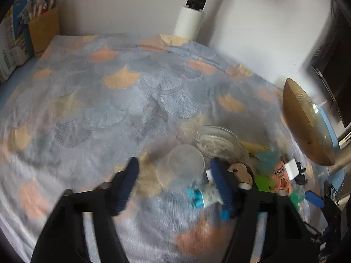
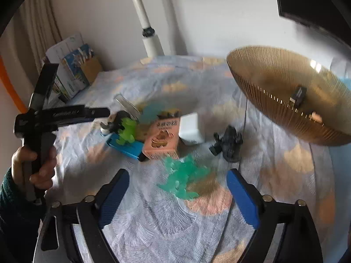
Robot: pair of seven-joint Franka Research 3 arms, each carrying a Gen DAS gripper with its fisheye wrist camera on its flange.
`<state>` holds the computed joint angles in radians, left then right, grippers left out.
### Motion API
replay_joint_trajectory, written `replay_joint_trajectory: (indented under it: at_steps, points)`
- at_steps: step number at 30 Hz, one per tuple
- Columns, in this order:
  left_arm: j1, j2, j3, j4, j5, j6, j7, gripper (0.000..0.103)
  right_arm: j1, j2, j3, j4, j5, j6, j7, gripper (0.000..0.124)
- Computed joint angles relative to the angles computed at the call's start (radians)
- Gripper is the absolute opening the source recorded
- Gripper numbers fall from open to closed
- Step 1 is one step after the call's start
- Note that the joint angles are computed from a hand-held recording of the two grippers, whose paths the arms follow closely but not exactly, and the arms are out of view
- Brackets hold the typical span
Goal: Organize rigid objects
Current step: 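Grasp the clear plastic cup with the left tool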
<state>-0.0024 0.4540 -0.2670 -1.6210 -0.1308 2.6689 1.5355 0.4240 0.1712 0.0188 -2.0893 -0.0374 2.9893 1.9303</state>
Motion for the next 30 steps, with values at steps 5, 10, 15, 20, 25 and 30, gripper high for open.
replay_joint_trajectory:
  at_steps: [5,10,15,20,25,30]
  points:
    - [0.020,-0.022,-0.014,-0.044,-0.019,0.068,-0.001,0.035,0.016,0.007,-0.021,0.017,-0.038,-0.037,0.037,0.092]
    - [0.092,-0.152,-0.082,-0.218,-0.150,0.179,0.094,0.035,0.047,0.029,-0.048,0.057,-0.160,-0.086,0.112,0.075]
    - [0.104,-0.258,-0.114,-0.362,-0.317,0.222,0.230,0.035,0.019,0.052,-0.017,0.086,-0.106,-0.121,0.073,0.047]
    - [0.031,-0.307,-0.067,-0.460,-0.348,0.279,0.249,0.035,-0.024,0.007,0.046,0.014,-0.003,-0.012,-0.067,0.039]
    - [-0.045,-0.312,0.009,-0.498,-0.187,0.365,0.114,0.035,-0.075,-0.065,0.143,-0.039,0.229,-0.092,-0.412,0.040]
    - [0.010,-0.309,-0.055,-0.497,-0.266,0.360,0.194,0.035,-0.047,-0.091,0.098,-0.060,0.185,-0.166,-0.435,0.041]
